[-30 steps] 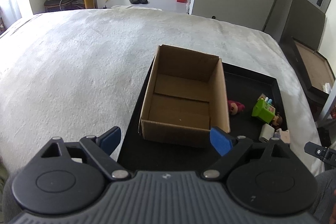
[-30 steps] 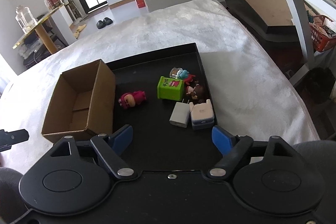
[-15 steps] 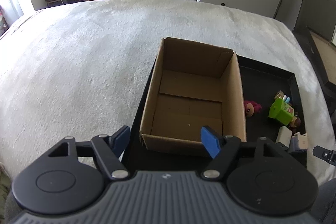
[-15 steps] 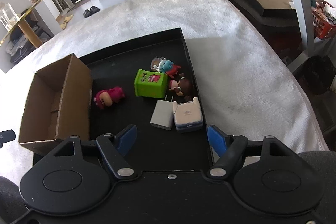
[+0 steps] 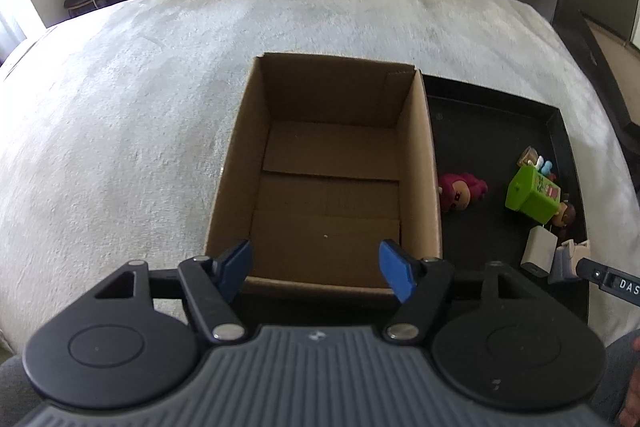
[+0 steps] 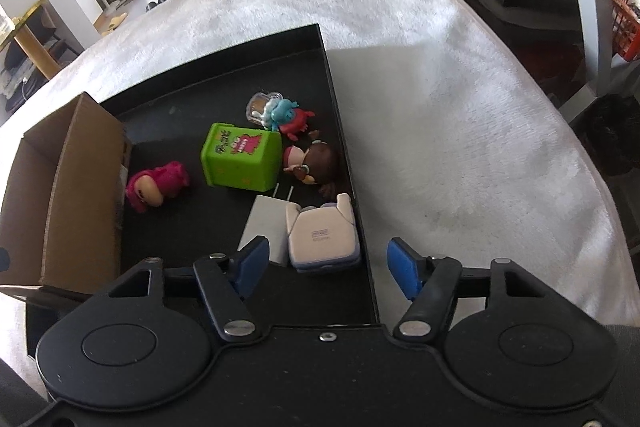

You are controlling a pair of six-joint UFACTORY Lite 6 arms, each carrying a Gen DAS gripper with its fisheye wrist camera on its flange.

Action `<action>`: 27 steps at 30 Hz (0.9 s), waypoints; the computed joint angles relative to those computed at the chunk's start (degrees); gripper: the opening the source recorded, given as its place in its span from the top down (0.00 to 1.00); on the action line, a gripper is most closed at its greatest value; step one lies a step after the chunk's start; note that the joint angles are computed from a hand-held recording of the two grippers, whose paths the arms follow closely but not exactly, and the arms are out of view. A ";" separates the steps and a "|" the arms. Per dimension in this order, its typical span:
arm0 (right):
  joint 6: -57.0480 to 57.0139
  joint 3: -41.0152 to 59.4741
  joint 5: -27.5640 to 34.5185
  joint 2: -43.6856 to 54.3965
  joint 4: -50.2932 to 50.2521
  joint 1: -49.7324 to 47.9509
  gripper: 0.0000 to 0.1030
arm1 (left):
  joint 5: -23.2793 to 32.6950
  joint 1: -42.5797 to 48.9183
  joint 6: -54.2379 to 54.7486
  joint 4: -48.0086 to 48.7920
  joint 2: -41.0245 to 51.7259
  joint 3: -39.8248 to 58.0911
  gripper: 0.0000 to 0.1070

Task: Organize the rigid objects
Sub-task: 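Lower the right gripper onto the white-and-blue cube and close it, then lift the cube with the right gripper and carry it toward the cardboard box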

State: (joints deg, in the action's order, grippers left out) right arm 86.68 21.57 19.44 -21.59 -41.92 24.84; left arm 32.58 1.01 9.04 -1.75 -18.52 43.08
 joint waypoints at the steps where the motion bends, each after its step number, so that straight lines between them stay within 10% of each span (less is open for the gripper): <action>1: 0.50 -0.10 -0.87 0.70 -0.97 -0.38 0.38 | -0.01 -0.59 -1.24 1.03 0.42 0.18 0.34; 14: 20.77 3.84 0.14 14.51 -24.45 4.29 0.53 | -0.40 -5.39 -10.53 9.27 4.11 1.16 0.34; 27: 18.96 3.68 5.48 11.66 -21.73 9.12 0.58 | -2.75 0.28 2.96 5.94 -0.31 -1.98 0.34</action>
